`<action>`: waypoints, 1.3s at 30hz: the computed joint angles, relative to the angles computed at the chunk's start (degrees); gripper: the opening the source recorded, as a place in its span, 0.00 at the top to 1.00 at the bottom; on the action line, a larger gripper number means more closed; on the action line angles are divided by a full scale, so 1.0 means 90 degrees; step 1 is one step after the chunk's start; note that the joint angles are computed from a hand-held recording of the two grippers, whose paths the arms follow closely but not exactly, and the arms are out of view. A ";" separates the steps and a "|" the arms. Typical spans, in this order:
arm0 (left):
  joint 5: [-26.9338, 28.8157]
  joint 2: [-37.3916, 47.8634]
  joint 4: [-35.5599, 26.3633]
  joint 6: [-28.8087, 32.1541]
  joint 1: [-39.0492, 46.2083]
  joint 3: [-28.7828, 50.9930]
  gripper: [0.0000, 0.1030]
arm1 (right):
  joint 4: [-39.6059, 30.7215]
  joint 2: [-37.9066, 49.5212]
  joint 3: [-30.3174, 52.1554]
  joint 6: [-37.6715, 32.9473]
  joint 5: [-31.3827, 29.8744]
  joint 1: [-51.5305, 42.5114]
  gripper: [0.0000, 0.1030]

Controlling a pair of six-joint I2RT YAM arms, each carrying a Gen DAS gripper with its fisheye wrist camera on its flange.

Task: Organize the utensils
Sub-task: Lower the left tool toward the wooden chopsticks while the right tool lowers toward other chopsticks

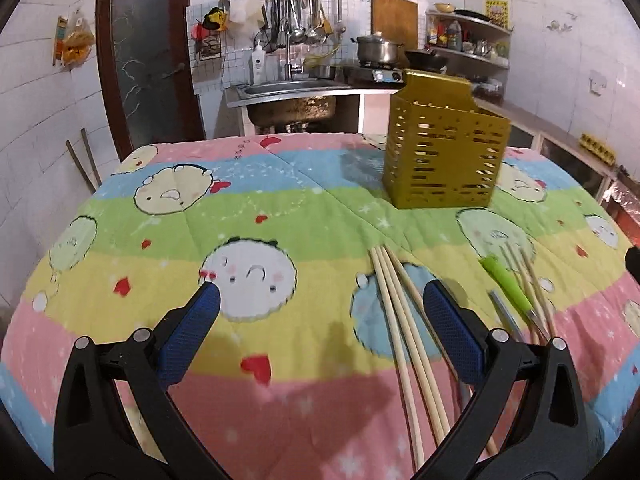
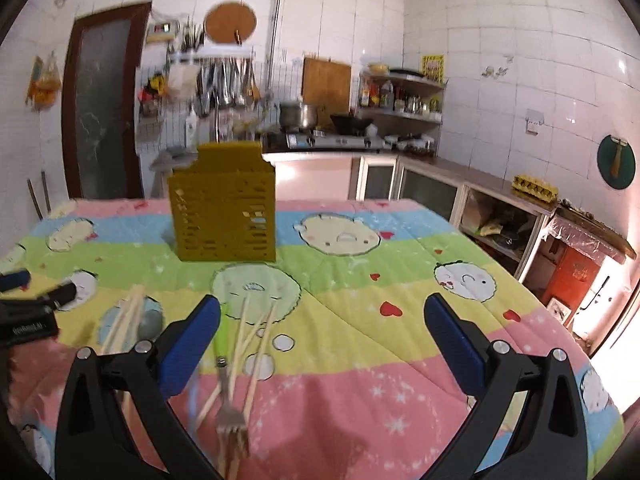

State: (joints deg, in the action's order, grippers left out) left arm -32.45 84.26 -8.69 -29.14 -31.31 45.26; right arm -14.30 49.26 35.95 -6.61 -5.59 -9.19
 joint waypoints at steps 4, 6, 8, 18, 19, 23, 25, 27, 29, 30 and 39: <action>0.0524 0.0674 -0.0188 0.0278 0.0428 0.0699 0.05 | 0.0080 0.1196 0.0541 0.0217 -0.0041 0.0092 0.04; 0.0773 0.1015 -0.0330 0.0355 0.0595 0.1018 0.05 | 0.0156 0.1830 0.0793 0.0245 0.0007 0.0184 0.04; 0.1019 0.1260 -0.0391 0.0398 0.0711 0.1177 0.05 | 0.0332 0.2312 0.0894 0.0268 0.0176 0.0288 0.04; 0.1285 0.2085 -0.0511 0.0495 0.0991 0.1509 0.05 | 0.0093 0.3826 0.1490 0.0480 0.0468 0.0447 0.04; 0.1379 0.2114 -0.0472 0.0498 0.1040 0.1493 0.05 | 0.0059 0.3857 0.1503 0.0482 0.0554 0.0482 0.04; 0.1521 0.2122 -0.0344 0.0461 0.1095 0.1419 0.05 | -0.0015 0.3927 0.1519 0.0444 0.0670 0.0585 0.04; 0.1534 0.2140 -0.0305 0.0456 0.1101 0.1395 0.04 | -0.0072 0.3993 0.1565 0.0462 0.0786 0.0635 0.04; 0.1572 0.2178 -0.0339 0.0436 0.1112 0.1440 0.04 | -0.0111 0.4065 0.1610 0.0468 0.0816 0.0642 0.04; 0.1540 0.2273 -0.0457 0.0350 0.1101 0.1577 0.04 | -0.0159 0.4113 0.1653 0.0469 0.0875 0.0675 0.04; 0.1576 0.2361 -0.0534 0.0352 0.1112 0.1673 0.04 | -0.0193 0.4135 0.1680 0.0472 0.0958 0.0730 0.04; 0.1591 0.2605 -0.0700 0.0374 0.1145 0.1909 0.04 | -0.0357 0.4163 0.1782 0.0615 0.0888 0.0747 0.04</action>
